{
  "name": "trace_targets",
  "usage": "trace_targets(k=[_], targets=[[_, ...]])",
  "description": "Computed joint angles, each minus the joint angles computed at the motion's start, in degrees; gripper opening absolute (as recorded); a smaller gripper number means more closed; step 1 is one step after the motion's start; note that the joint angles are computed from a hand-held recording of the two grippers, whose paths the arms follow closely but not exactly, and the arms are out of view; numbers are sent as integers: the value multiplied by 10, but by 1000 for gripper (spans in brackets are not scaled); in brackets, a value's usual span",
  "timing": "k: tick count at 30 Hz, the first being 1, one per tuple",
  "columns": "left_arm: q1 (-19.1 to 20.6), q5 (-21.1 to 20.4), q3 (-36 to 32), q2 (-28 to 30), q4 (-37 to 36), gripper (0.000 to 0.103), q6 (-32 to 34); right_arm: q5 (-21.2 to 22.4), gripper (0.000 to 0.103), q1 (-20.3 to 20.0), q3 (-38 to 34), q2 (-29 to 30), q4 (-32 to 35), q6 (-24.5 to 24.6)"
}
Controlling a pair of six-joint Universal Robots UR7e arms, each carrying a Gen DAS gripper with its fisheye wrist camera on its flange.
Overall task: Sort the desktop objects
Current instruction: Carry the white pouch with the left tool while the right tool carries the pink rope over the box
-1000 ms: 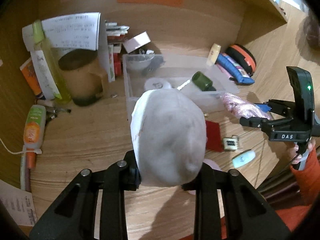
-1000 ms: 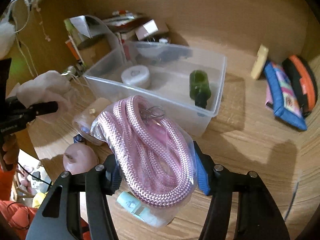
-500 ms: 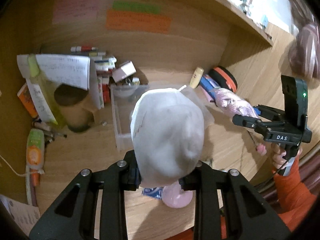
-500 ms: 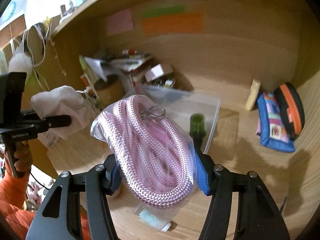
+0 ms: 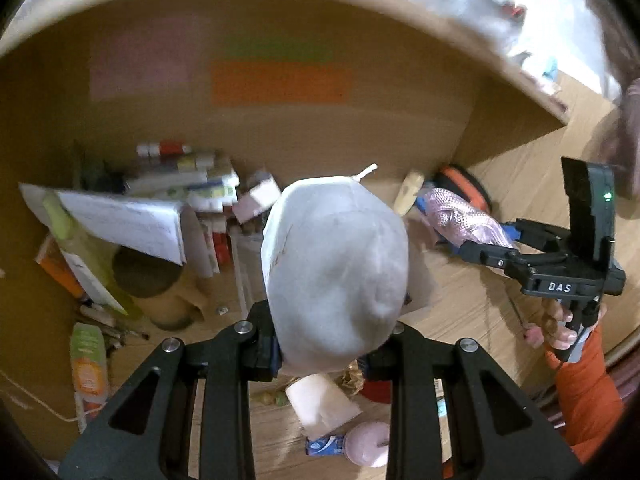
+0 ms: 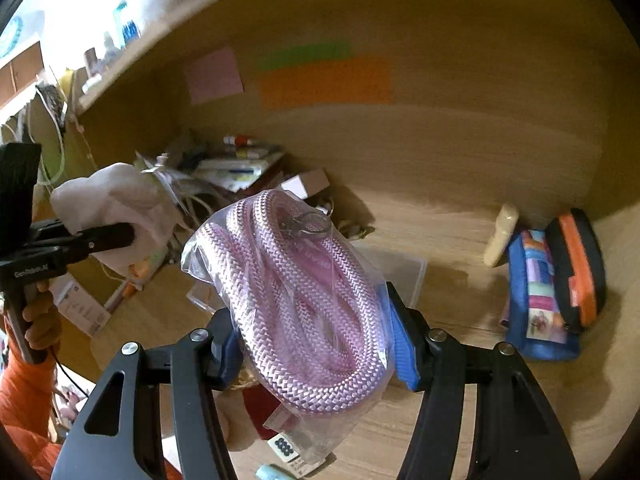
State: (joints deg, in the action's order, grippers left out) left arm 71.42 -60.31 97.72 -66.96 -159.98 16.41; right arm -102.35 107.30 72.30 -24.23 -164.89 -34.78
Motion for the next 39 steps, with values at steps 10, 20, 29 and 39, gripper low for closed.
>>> trace_targets(k=[10, 20, 29, 39], targets=[[58, -17, -108, 87, 117, 28, -31, -44, 56, -16, -136, 93, 128, 27], [73, -13, -163, 133, 162, 28, -17, -80, 56, -24, -245, 168, 219, 29], [77, -11, -192, 155, 181, 56, 15, -131, 57, -10, -268, 203, 191, -22], [47, 74, -136, 145, 81, 67, 70, -164, 60, -3, -281, 214, 192, -5]])
